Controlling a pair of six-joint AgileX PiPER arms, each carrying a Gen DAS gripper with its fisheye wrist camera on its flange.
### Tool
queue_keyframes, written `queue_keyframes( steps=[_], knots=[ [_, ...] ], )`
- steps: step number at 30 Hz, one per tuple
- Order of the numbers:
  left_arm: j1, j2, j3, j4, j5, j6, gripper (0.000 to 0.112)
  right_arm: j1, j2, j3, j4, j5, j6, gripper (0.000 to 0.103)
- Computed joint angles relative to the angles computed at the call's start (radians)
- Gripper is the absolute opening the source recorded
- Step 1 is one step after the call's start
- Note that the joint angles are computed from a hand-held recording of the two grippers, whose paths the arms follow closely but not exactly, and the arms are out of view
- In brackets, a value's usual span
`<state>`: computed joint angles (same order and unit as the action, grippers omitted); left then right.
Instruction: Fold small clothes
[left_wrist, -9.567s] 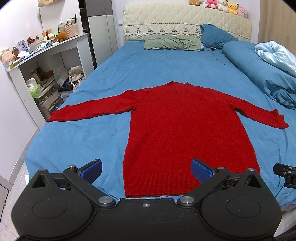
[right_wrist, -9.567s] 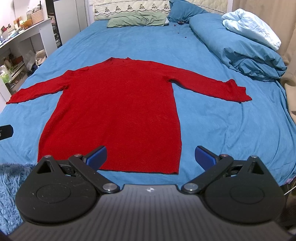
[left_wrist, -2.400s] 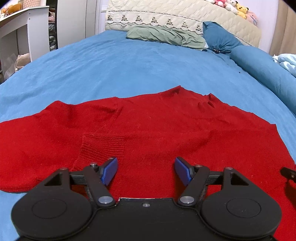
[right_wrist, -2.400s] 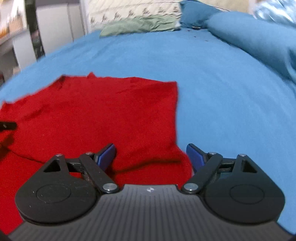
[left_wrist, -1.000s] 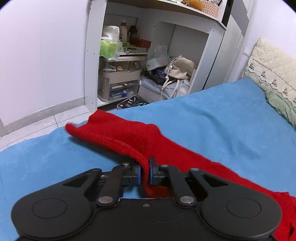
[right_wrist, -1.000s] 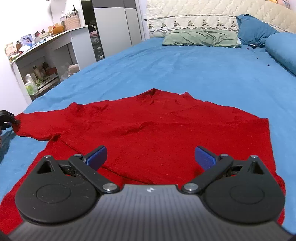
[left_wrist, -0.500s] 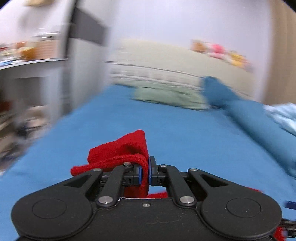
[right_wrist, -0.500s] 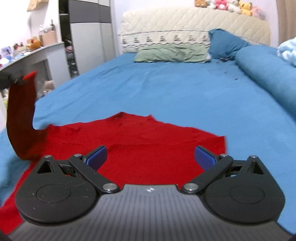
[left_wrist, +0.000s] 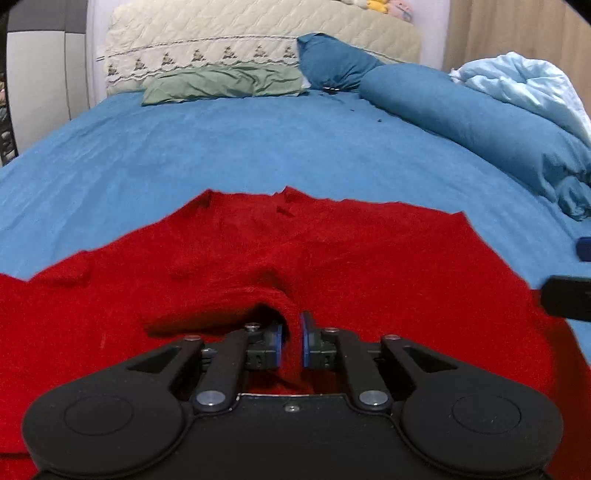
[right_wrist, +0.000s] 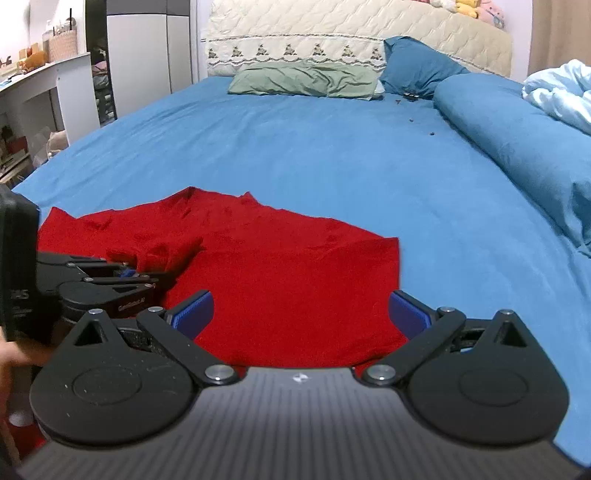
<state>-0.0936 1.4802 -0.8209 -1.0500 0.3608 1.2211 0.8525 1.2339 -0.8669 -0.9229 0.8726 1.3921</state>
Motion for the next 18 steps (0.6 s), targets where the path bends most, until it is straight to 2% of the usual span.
queue_keyframes(
  steps=[1, 2, 4, 6, 9, 13, 15, 16, 18],
  knots=[
    [0.024, -0.018, -0.006, 0.017, 0.037, -0.003, 0.042, -0.024, 0.007, -0.005, 0.006, -0.043, -0.015, 0.103],
    [0.06, -0.047, 0.0, 0.007, 0.064, 0.034, 0.051, -0.039, 0.017, -0.017, 0.004, -0.07, -0.033, 0.103],
    [0.137, -0.16, 0.069, -0.046, 0.064, 0.169, 0.079, -0.063, 0.048, -0.055, -0.007, -0.111, -0.091, 0.103],
    [0.24, -0.244, 0.098, 0.006, 0.103, 0.181, 0.09, -0.085, 0.09, -0.107, 0.027, -0.17, -0.194, 0.103],
    [0.367, -0.285, 0.101, 0.099, 0.159, 0.104, 0.09, -0.106, 0.181, -0.182, 0.107, -0.265, -0.378, 0.103],
    [0.443, -0.296, 0.138, 0.202, 0.105, 0.012, 0.09, -0.061, 0.352, -0.293, 0.088, -0.302, -0.548, 0.101],
    [0.452, -0.272, 0.143, 0.26, 0.078, -0.056, 0.091, -0.034, 0.434, -0.347, 0.026, -0.289, -0.584, 0.085],
    [0.463, -0.263, 0.143, 0.272, 0.079, -0.073, 0.091, -0.025, 0.485, -0.386, -0.004, -0.273, -0.613, 0.083],
    [0.477, -0.242, 0.146, 0.271, 0.069, -0.085, 0.093, -0.024, 0.56, -0.451, -0.005, -0.258, -0.673, 0.072]
  ],
)
